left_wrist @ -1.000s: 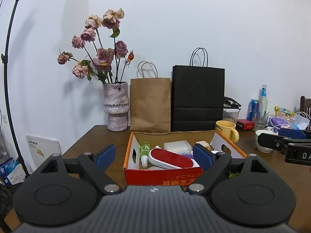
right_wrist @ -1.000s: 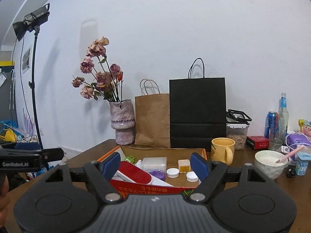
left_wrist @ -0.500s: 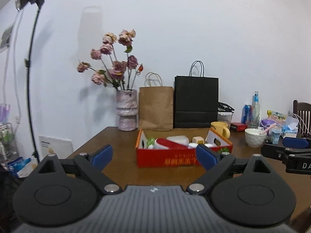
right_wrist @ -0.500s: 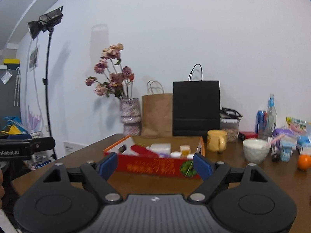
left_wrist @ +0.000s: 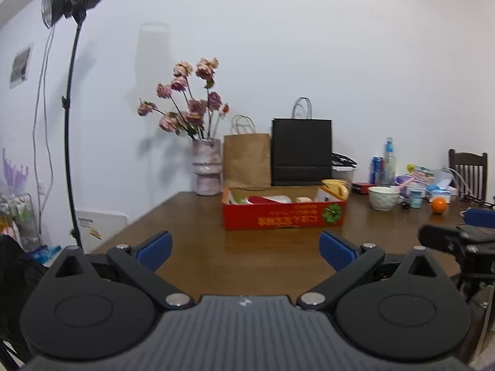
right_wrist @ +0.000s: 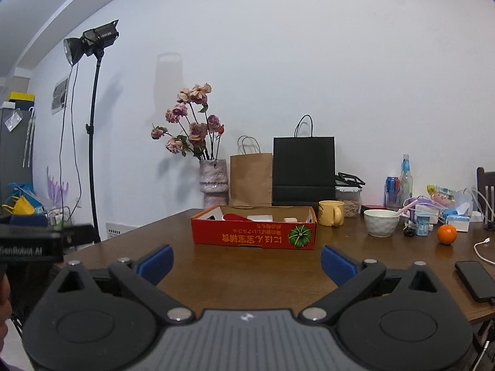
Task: Organize rigid objects
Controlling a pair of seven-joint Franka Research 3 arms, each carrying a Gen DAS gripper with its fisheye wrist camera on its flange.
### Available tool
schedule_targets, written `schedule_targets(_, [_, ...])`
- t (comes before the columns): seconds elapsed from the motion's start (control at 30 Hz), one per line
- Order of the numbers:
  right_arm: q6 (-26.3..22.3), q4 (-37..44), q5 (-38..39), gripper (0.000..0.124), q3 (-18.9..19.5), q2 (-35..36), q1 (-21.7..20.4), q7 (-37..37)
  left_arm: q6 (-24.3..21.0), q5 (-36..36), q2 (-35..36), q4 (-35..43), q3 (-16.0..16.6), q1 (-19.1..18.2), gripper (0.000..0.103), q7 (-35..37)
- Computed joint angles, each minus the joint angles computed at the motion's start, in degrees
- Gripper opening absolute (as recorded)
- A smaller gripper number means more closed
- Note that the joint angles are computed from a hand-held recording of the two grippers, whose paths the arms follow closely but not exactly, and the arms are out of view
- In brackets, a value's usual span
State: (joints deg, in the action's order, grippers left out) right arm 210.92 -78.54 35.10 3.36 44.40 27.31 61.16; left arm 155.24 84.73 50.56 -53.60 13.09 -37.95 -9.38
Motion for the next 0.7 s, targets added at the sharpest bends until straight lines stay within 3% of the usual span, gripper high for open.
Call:
schedule_targets(0.27, [0.42, -0.06, -1.04, 0.102, 0.37, -0.17, -0.17, 0.38, -1.9, 4.2, -1.64, -2.44, 0.91, -1.4, 0.103, -5.09])
schedule_targets(0.7, [0.09, -0.41, -1.58, 0.102, 0.6, -0.34, -0.43, 1.05, -3.01, 6.55, -1.24, -1.5, -0.56, -0.77, 0.103, -5.27])
